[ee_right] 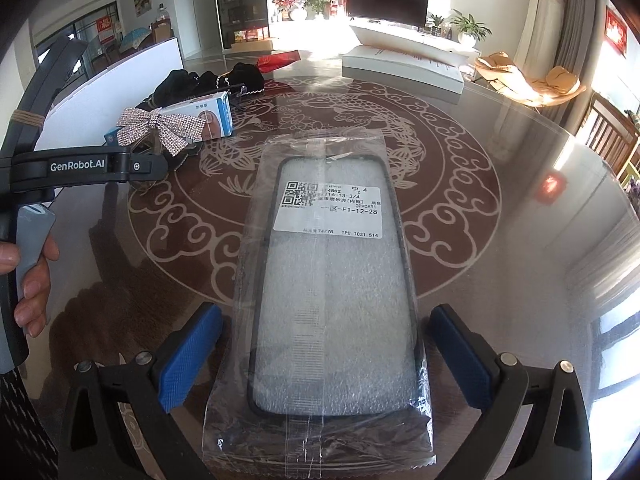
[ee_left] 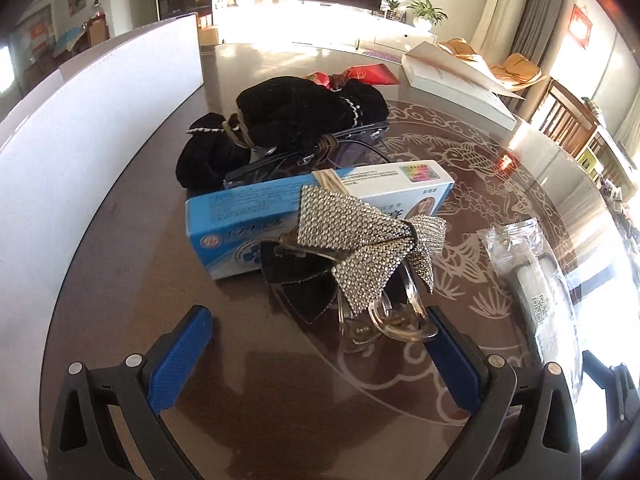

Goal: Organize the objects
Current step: 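Lift the phone case with the right gripper while the left grasps the clear plastic item with bow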

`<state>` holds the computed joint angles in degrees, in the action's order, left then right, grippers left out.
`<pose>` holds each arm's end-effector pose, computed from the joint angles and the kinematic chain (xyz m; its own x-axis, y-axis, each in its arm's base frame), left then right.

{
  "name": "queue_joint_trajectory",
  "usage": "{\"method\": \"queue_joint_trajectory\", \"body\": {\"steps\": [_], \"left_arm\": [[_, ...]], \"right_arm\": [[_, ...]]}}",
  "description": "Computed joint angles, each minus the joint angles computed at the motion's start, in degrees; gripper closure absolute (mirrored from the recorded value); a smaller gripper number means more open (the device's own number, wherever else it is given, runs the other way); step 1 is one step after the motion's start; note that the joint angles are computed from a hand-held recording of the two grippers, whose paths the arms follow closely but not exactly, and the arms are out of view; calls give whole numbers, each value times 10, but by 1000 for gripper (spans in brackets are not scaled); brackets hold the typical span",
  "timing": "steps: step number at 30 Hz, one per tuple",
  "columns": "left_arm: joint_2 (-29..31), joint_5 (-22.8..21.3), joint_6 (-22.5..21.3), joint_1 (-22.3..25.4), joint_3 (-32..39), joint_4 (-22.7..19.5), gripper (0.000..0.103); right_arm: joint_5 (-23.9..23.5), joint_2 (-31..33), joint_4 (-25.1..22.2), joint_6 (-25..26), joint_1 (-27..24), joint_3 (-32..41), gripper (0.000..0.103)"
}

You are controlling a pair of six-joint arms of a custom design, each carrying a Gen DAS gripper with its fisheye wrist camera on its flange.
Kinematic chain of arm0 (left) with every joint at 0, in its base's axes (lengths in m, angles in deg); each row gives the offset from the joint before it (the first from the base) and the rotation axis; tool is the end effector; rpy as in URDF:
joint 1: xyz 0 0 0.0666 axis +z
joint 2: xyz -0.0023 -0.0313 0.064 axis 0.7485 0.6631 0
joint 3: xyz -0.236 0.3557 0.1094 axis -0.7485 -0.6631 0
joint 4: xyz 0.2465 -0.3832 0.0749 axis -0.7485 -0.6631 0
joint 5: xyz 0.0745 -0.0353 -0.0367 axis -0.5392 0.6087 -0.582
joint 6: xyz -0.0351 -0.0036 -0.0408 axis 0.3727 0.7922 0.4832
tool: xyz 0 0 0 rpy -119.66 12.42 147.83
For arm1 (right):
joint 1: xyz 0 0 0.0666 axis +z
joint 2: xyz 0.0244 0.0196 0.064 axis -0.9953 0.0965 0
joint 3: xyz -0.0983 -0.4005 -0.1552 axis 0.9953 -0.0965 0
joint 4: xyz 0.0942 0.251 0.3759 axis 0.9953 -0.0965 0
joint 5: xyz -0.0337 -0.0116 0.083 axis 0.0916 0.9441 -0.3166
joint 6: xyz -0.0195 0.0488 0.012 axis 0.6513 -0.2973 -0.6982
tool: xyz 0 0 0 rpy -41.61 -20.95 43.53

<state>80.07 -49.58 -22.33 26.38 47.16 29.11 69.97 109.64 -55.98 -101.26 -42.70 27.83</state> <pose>0.4928 -0.2031 0.2909 -0.8209 0.2370 -0.5196 0.3369 0.9356 -0.1054 0.3574 0.2968 0.2676 -0.8033 0.1253 -0.5823 0.1628 0.9866 -0.0123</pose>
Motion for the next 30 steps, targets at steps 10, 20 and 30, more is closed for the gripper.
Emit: {"method": "queue_joint_trajectory", "body": {"steps": [10,20,30], "left_arm": [[-60,64,-49,95,-65,-2,0],[5,86,70,51,5,9,0],[-8,79,-17,70,-11,7,0]], "right_arm": [[0,0,0,0,0,0,0],[0,0,0,0,0,0,0],[0,0,0,0,0,-1,0]]}}
